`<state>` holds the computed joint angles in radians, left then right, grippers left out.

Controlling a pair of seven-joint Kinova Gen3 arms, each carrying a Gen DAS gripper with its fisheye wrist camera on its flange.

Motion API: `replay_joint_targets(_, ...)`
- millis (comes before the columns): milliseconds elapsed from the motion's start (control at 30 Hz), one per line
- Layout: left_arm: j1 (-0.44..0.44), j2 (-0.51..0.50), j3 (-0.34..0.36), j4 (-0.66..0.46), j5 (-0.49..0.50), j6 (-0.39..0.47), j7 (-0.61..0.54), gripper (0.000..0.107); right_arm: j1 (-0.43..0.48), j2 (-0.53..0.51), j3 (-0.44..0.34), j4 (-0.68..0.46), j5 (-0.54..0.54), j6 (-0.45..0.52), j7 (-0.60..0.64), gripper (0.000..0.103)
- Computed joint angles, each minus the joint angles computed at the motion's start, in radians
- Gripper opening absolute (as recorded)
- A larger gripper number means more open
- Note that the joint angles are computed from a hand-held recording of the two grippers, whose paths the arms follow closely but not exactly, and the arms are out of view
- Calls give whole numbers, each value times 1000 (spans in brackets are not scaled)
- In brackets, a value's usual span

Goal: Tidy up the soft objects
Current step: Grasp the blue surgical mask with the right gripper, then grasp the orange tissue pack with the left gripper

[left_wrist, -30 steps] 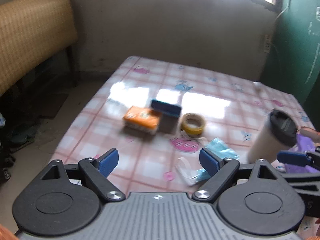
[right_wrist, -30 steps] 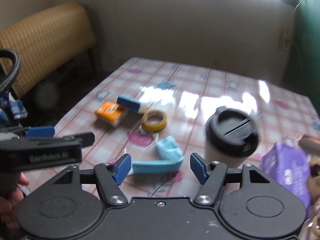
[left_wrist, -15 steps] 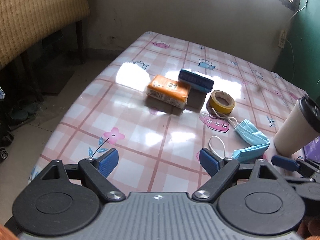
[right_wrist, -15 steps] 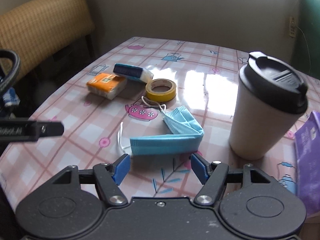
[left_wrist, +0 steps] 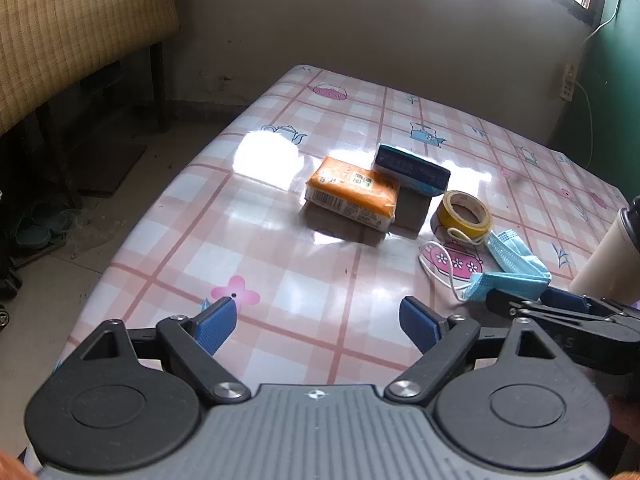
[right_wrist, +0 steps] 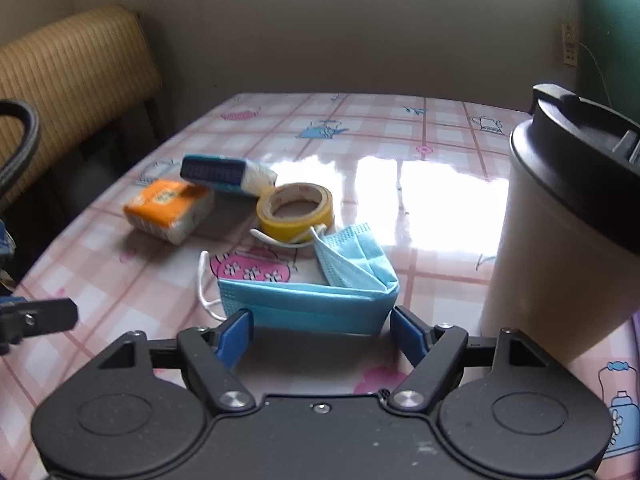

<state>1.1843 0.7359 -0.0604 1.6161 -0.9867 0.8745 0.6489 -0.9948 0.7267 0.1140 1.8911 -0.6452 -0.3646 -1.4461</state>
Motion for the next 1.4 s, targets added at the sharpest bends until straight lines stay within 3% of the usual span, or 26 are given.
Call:
replay_joint_targets(67,0,2,-6,3,-10,-10,12,91,15,-4,-18,11,47,-28,-42,90)
replay_joint_targets(167,-3,8,-8,-1,-15,-14,15,91,-44,13,67,-24,28,31,-54,92)
replay_joint_targets(267,-5,13,-9,-8,-14,-11,11,91,-33,29,67,-49,49,41,-98,92)
replay_joint_targets(433,-8,16,-9,-13,-2,-3,2,91,33,27,-26,-68,-19,-1,-49,93)
replay_joint_targets(533,-5,15,-11,-10,-1,3,6,91,0,12,-27,-39,-94,-78,-42,93)
replay_joint_targets(600,-6,16,-11,-10,0,5,8,91,-55,21,21,-52,-164,-88,20,94)
replay_joint_targets(700,-9,17,-11,-8,-3,0,8,91,-134,59,144,-112,-284,-2,104,94)
replay_joint_targets(833,-6,16,-11,-9,-3,8,5,92,-92,82,148,-184,-382,105,198,94)
replay_joint_targets(933,-5,18,-18,-6,-16,11,10,91,-69,72,122,-170,-302,114,164,92)
replay_joint_targets(1033,-17,24,-20,-15,-33,13,-7,92,-106,68,164,-129,-201,117,74,63)
replay_joint_targets(1100,-27,37,-23,-35,-47,25,-41,94,-98,54,139,-95,-137,92,42,52)
replay_joint_targets(1200,-39,66,-34,-74,-87,39,-107,97,-42,10,53,-31,-64,48,19,47)
replay_joint_targets(1233,-50,81,-34,-97,-92,47,-143,103,-45,2,52,-14,-48,38,7,45)
replay_joint_targets(1400,-107,142,-39,-188,-78,36,-291,103,-1,-46,-7,71,54,-5,-75,44)
